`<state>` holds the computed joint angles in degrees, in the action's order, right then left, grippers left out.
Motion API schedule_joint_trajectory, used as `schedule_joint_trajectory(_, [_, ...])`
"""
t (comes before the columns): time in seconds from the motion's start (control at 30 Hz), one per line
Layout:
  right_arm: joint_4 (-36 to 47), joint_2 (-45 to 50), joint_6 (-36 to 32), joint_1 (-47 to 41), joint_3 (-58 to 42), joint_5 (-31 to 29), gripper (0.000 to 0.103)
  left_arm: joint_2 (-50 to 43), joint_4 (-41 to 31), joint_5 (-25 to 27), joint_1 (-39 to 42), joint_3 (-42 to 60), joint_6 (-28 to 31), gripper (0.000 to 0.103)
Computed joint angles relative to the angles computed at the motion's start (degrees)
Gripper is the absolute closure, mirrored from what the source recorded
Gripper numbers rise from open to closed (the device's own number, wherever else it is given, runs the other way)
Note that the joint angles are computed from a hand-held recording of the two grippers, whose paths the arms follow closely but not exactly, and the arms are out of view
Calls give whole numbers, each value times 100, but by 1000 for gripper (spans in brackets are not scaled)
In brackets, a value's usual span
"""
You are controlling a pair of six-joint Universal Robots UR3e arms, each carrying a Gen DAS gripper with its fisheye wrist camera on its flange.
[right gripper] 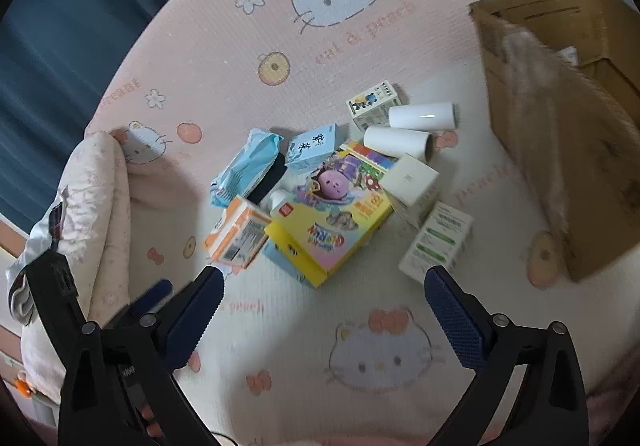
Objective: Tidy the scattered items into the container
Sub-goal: 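Move the right tool toward the yellow crayon box among the items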
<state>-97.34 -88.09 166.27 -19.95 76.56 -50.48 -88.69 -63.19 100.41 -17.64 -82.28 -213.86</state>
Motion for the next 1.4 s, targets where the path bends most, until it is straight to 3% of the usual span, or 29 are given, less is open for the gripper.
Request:
schedule_joint_trajectory(0.2, [-850, 942, 551, 582, -331, -219, 25, -211, 375, -237, 364, -264, -247, 15])
schedule_joint_trajectory(0.27, [-977, 1215, 577, 752, -427, -308, 41, -315, 479, -327, 486, -274, -235, 19])
schedule_joint_trajectory(0.37, [-1250, 1562, 620, 988, -493, -584, 67, -467, 717, -529, 644, -348, -232, 36])
schedule_joint_trajectory(0.47, [-1411, 1996, 612, 1137, -650, -744, 73, -680, 911, -714, 735, -407, -259, 55])
schedule_joint_trajectory(0.6, [-1836, 2391, 634, 1195, -515, -882, 78, -983, 1051, -937, 809, -406, -285, 71])
schedule_joint_trajectory(0.67, [-2029, 2556, 654, 1215, -480, -994, 79, -1077, 1199, -1088, 860, -478, -344, 74])
schedule_joint_trajectory(0.9, [-2400, 2931, 887, 1088, -481, -1140, 85, -1671, 1337, -1266, 866, -164, -367, 74])
schedule_joint_trajectory(1.03, [-2367, 3271, 892, 959, -916, -999, 87, -2037, 979, -917, 746, 265, -363, 74])
schedule_joint_trajectory(1.17, [-2530, 3641, 884, 997, -1663, -1401, 87, -2186, 935, -729, 784, 464, -374, 73])
schedule_joint_trajectory(1.4, [-1048, 4656, 325, 1086, -3863, -1217, 86, -2477, 976, -756, 1048, 750, -78, 73])
